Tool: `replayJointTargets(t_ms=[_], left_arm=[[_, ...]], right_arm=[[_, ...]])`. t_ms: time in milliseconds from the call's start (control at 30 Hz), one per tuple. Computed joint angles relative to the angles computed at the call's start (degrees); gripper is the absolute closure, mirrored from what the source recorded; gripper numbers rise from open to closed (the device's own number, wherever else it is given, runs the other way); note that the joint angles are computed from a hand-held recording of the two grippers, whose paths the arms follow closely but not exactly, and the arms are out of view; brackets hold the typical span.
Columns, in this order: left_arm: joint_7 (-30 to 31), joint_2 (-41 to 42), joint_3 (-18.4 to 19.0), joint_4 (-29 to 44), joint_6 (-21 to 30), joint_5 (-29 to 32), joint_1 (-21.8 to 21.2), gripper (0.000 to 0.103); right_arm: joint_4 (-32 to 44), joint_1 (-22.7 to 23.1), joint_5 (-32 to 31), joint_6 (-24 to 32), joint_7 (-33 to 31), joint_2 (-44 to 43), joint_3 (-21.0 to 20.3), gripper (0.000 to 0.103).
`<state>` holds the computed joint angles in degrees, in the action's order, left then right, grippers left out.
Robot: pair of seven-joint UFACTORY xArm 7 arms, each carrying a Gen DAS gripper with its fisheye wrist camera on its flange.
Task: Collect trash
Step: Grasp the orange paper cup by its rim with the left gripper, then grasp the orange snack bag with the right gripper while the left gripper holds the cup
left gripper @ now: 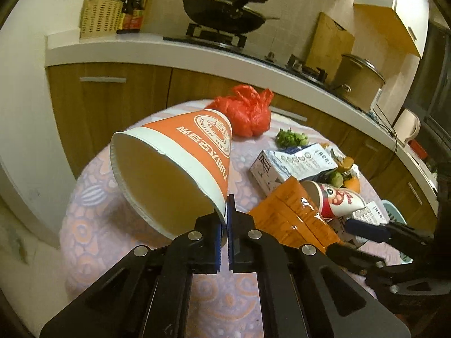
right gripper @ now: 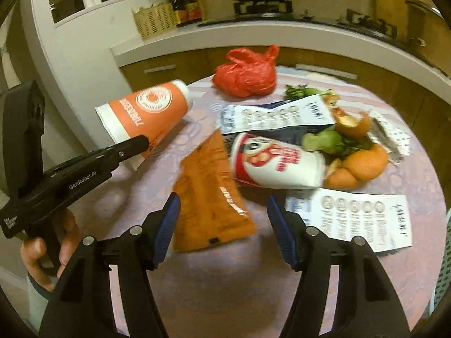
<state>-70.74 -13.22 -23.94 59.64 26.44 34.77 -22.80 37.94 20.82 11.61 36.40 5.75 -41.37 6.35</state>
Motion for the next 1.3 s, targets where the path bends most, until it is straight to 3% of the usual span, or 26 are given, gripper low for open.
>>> replayJointTargets(t_ms=[167, 300, 367, 433, 533, 733, 767, 800, 833, 867, 967, 1067, 1133, 1167, 1200, 1300], left_arm=[[-0.2, -1.7, -0.1, -1.2, -1.6, -0.9, 0.5, 0.102], [0.0, -2.1, -1.2, -1.1, -1.0, -0.8, 1.0, 0.102], [0.0, -2.5, -1.5, -1.2, -0.5, -0.9, 0.9, 0.102], [-0.4, -3.2, -1.9, -1.5, -0.4, -0.9, 1.0, 0.102], [-1.2, -3.7, -2.8, -1.0, 0.5, -0.6, 1.4, 0.102], [-1.8, -5.6, -4.1, -0.9, 2.1, -0.5, 1.5, 0.102], [-1.9, -6.1, -4.3, -1.2, 2.2, -0.5, 1.5, 0.102], [-2.1, -6.7, -4.5, -1.5, 2.4, -0.7, 1.6, 0.102], [-2.3, -7.0, -4.7, -1.7, 2.5, -0.8, 1.8, 0.102], [-2.4, -7.6, -4.8, -2.0, 2.7, -1.1, 1.9, 0.102], [-2.7, -9.7, -5.4, -3.2, 3.1, -1.8, 2.4, 0.102], [-2.4, -12.0, -5.7, -4.4, 3.5, -3.1, 3.0, 0.102], [-2.1, -13.4, -6.1, -5.0, 3.7, -3.9, 3.6, 0.102], [-1.9, -14.0, -6.2, -5.2, 3.8, -4.4, 3.9, 0.102], [-1.7, -14.4, -6.5, -5.3, 3.9, -4.8, 4.2, 0.102], [-1.1, -15.0, -7.1, -5.1, 3.5, -5.8, 5.1, 0.102]], right_arm=[[3.6, 0.8, 0.9, 3.3, -0.3, 6.1, 0.1, 0.043], [4.4, -2.0, -4.4, 0.3, 2.4, 8.9, 4.3, 0.042], [4.2, -1.5, -5.1, -0.6, 2.4, 9.0, 4.2, 0.045], [4.0, -1.2, -5.9, -0.6, 2.5, 8.6, 4.3, 0.070], [3.5, 0.0, -5.2, -0.6, 1.3, 8.2, 3.2, 0.083], [3.0, 3.1, -0.3, 1.5, -2.8, 6.2, -0.2, 0.084], [3.0, 3.0, -0.4, 1.7, -3.0, 6.0, 0.2, 0.081], [3.6, 3.2, -0.2, 2.5, -3.3, 6.3, 0.5, 0.059], [3.9, 3.1, 0.1, 2.8, -3.0, 6.7, 1.0, 0.018], [3.9, 2.8, 0.2, 2.4, -2.3, 7.0, 1.6, 0.009], [4.0, 3.5, 1.1, 1.3, -2.0, 8.0, 2.2, 0.008], [4.7, -0.3, -5.8, 0.9, 3.5, 10.0, 7.7, 0.008], [4.6, -2.2, -10.8, 0.5, 7.0, 10.4, 10.6, 0.025], [4.2, -0.8, -10.5, -0.3, 6.5, 10.1, 9.6, 0.033], [4.1, -0.5, -11.2, -0.4, 6.8, 9.8, 9.4, 0.049], [3.9, 1.5, -9.7, 0.5, 5.6, 8.4, 6.8, 0.063]])
